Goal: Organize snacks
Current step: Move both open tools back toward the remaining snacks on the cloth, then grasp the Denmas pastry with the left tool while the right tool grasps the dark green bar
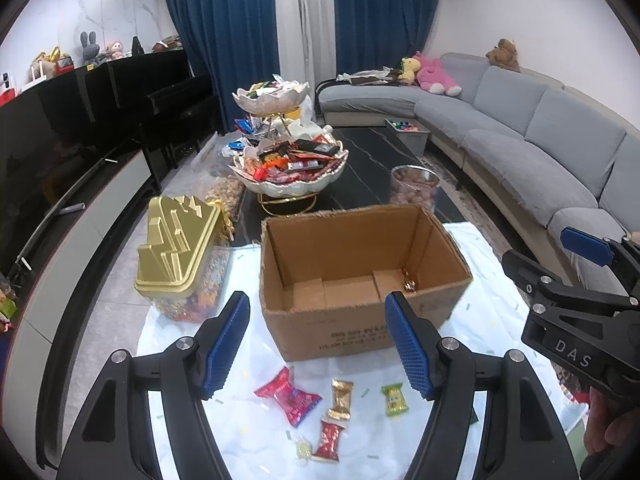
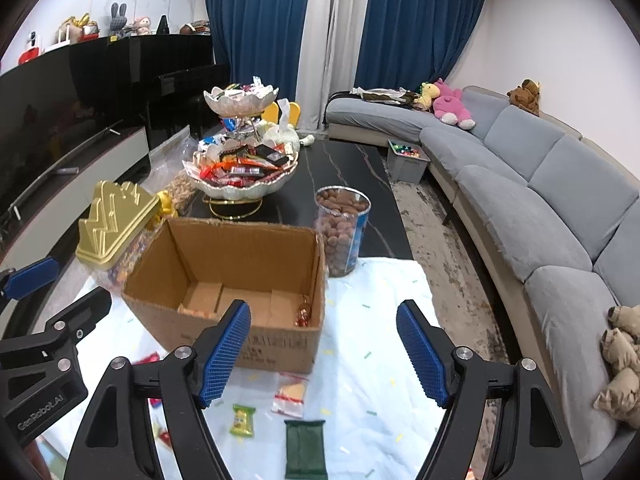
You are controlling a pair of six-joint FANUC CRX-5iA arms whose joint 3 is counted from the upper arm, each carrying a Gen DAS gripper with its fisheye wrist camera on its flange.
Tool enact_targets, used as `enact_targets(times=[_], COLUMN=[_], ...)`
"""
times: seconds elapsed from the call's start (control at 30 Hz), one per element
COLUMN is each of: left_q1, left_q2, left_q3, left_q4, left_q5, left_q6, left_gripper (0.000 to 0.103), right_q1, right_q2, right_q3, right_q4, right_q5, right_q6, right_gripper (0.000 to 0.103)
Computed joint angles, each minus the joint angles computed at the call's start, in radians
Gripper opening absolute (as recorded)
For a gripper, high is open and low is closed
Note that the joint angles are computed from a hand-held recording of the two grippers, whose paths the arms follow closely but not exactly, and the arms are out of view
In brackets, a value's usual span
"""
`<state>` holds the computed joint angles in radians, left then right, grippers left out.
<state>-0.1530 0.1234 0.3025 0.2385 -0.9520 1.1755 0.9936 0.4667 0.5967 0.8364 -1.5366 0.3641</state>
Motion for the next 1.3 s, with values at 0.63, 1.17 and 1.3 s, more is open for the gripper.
enact_targets(times=[0.63, 1.17, 1.3], left_q1=[-0.007, 0.005, -0.001], left_q2=[-0.157, -0.225, -0.233], left_q3=[-0.272, -0.451, -0.473], left_q4=[0.041, 0.118, 0.115], left_q5=[0.003, -0.011, -0.020], left_q6=[-0.102, -0.230, -0.250], left_gripper=[0.071, 0.072, 0.072], right_q1=[0.062, 0.089, 0.094], right_q2=[-0.112, -0.145, -0.150], right_q3=[-0.214, -0.322, -0.341], right_q4=[-0.097, -0.193, -0.213], right_q5=[-0.008, 0.032, 0.041], right_q6=[-0.116, -0.164, -0.168], right_gripper=[0.076, 0.076, 0.076])
